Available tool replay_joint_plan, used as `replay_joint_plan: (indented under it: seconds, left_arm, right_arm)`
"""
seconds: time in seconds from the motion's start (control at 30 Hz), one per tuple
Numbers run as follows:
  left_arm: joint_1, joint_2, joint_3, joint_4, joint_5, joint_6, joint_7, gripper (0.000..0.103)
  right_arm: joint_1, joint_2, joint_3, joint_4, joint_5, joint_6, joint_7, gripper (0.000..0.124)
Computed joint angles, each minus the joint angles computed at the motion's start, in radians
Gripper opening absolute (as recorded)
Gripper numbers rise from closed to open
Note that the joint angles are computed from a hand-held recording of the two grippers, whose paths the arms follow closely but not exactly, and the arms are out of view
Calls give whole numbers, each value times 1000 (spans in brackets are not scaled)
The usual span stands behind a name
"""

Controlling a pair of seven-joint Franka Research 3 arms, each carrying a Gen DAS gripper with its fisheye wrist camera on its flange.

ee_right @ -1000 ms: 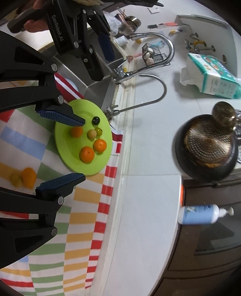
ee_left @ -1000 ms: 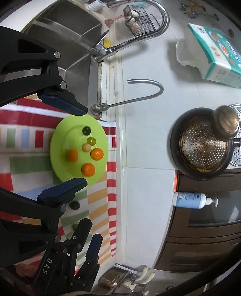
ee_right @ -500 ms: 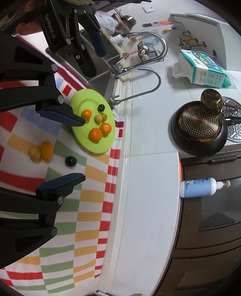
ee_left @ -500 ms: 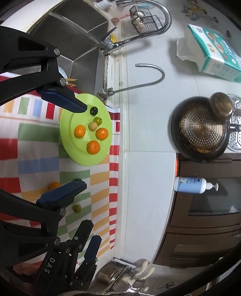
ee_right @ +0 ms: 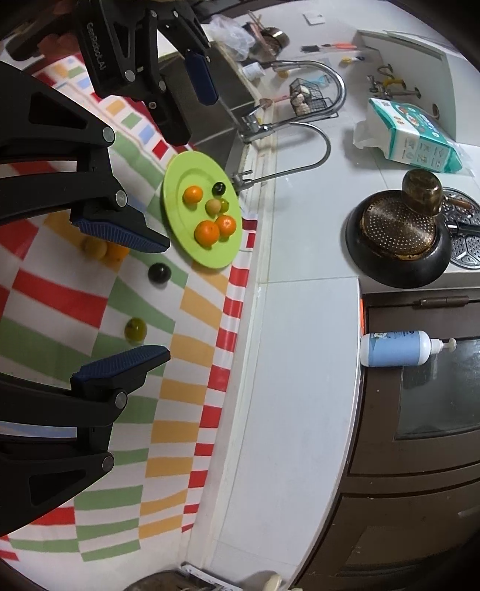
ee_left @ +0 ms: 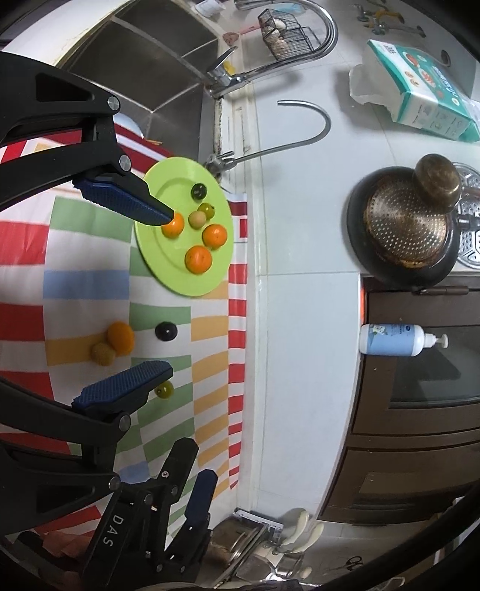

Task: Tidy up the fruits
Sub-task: 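Withdraw both open tools from the plate back over the cloth, then move the left tool to the brown speckled fruit while the right tool approaches a green-yellow fruit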

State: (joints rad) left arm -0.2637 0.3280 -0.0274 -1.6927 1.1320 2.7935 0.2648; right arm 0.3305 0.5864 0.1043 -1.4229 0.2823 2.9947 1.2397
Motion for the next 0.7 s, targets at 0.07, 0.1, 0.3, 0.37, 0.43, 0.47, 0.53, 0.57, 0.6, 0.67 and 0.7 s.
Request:
replay_joint_plan:
  seconds: [0.07, 0.1, 0.3, 0.37, 0.43, 0.47, 0.53, 0.57, 0.6, 0.67, 0.7]
  left_arm:
    - [-8, 10, -3, 9, -6, -17, -3, 75]
    - [-13, 16, -4, 15, -8, -27, -8, 75]
    - [-40, 51, -8, 47, -32, -81, -37, 75]
    - [-43, 68, -11, 62, -54, -89, -32, 75]
    - [-47, 91, -17, 82, -90, -99, -10, 75]
    - [-51, 97, -14, 87, -101, -103, -6, 75]
    - [-62, 115, -10, 103, -119, -116, -2, 75]
    - [-66, 123, -9, 110, -130, -121, 3, 75]
    - [-69, 132, -8, 117, -141, -125, 8, 75]
    - [-74, 150, -7, 133, -166, -136, 21, 75]
    - [-78, 158, -5, 141, -178, -142, 23, 75]
  right_arm:
    - [-24, 2, 25, 0, 6, -4, -36, 53]
    - [-35, 4, 36, 0, 10, -4, -57, 53]
    - [-83, 32, 85, 25, 50, -35, -162, 53]
    - [-96, 47, 95, 40, 66, -55, -195, 53]
    - [-97, 65, 92, 66, 74, -82, -214, 53]
    - [-98, 72, 91, 75, 80, -91, -224, 53]
    - [-98, 92, 88, 102, 87, -114, -243, 53]
    - [-100, 103, 87, 115, 90, -124, -254, 53]
    - [-99, 111, 85, 125, 92, -132, -261, 53]
    - [-100, 128, 83, 147, 98, -152, -275, 53]
    - [-100, 139, 82, 162, 100, -163, -281, 53]
